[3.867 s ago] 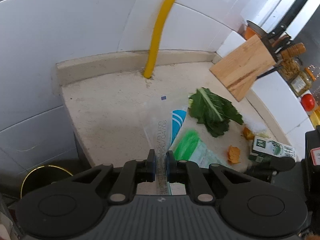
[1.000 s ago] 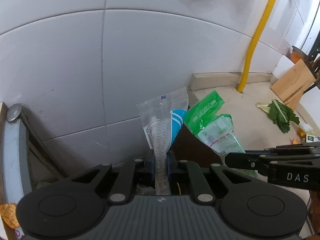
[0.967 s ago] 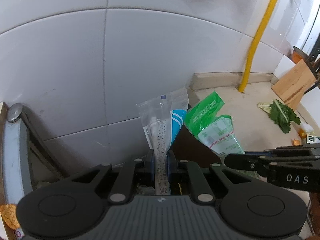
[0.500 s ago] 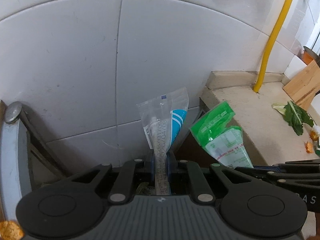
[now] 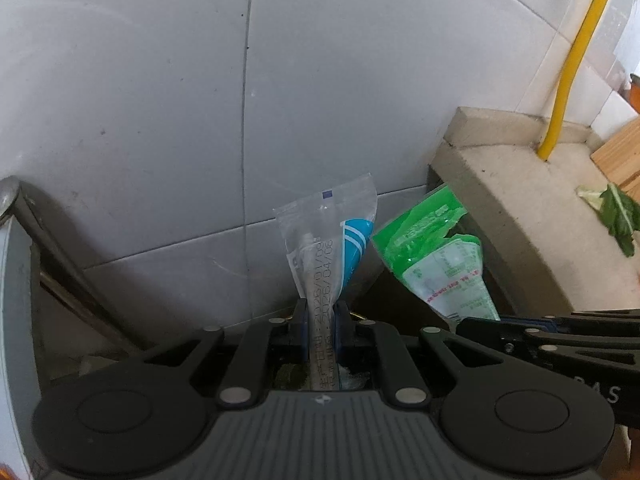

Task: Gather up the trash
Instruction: 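Carry the clear bag and green packet down over the trash bin with both tools, then open the left tool over the bin while the right tool releases the green packet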

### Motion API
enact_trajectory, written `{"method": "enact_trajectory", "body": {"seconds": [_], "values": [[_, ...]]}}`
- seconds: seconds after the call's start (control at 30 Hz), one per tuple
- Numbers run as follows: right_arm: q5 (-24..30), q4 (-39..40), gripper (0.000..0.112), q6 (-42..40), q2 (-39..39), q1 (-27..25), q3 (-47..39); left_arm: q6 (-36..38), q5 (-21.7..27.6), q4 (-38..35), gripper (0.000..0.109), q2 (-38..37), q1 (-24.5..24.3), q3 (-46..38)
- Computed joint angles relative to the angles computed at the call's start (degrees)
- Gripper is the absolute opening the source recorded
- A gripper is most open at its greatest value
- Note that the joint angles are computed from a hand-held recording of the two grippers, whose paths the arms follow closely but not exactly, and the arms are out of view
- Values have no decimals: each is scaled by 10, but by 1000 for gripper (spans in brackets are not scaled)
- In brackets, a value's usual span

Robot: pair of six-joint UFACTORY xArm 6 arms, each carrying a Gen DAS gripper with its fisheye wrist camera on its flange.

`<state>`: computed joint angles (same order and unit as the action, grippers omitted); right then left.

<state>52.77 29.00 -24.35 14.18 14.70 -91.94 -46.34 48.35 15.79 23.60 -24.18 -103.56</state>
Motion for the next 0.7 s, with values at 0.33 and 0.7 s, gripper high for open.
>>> {"method": "enact_trajectory", "body": {"seconds": [0.33,0.7], "values": [[11,-4,11,13,20,-4,-6,34,25,-28,7,20,1,-26],[14,-49,11,49,42,5,-11,48,76,-32,7,50,0,-70]]}}
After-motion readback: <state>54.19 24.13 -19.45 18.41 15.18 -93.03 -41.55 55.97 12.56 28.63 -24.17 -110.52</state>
